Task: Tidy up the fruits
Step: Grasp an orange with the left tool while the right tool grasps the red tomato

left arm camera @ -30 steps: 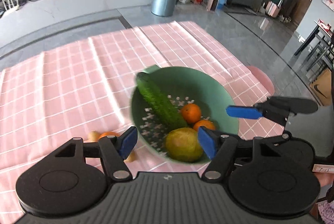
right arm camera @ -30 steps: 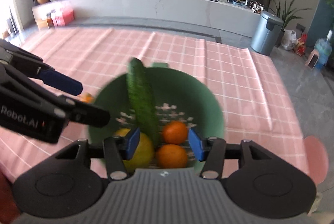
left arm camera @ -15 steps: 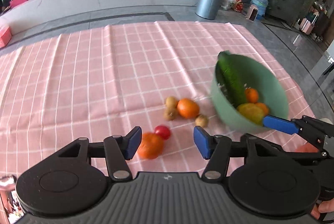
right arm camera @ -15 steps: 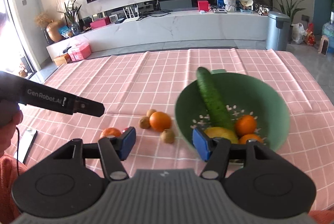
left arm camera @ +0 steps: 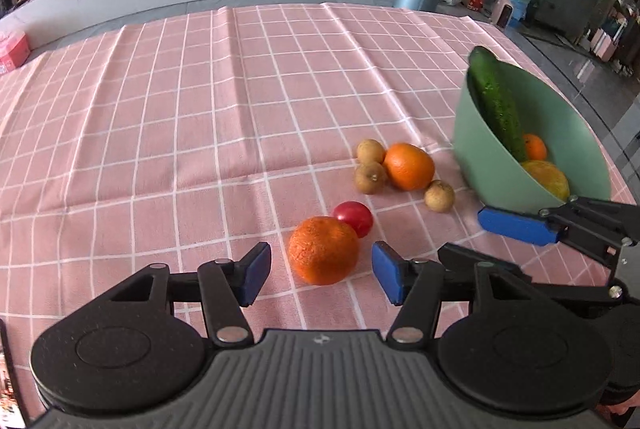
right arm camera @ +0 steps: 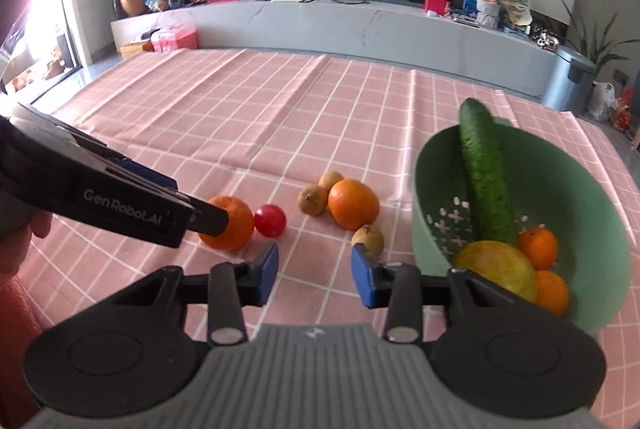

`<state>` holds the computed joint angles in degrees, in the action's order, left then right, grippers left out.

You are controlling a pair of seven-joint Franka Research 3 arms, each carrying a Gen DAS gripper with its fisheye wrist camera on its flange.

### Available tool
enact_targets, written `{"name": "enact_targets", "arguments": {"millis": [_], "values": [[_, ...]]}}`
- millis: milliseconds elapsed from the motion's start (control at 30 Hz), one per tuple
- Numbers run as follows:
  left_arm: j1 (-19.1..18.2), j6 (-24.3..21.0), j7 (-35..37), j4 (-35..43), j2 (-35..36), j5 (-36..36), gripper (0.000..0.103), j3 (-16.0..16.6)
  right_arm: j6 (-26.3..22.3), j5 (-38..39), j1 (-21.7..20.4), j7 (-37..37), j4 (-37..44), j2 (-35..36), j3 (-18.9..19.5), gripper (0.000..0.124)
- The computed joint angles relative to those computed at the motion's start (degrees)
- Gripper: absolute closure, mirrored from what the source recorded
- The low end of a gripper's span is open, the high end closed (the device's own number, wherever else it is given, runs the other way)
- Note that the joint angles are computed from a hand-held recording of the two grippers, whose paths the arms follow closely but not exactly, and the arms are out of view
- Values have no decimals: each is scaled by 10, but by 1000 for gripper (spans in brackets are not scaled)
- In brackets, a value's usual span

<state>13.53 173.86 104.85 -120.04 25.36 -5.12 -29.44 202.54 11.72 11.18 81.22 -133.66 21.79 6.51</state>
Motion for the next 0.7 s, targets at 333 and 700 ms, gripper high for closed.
{"name": "enact_targets", "arguments": {"millis": [333, 700], "values": [[1, -1, 3, 23, 35, 6, 52, -6, -15, -32, -22, -6, 42, 45, 16, 88], [48, 18, -15, 4, 30, -5, 56, -38, -29, -65, -44, -19, 89, 83, 43, 93]]}}
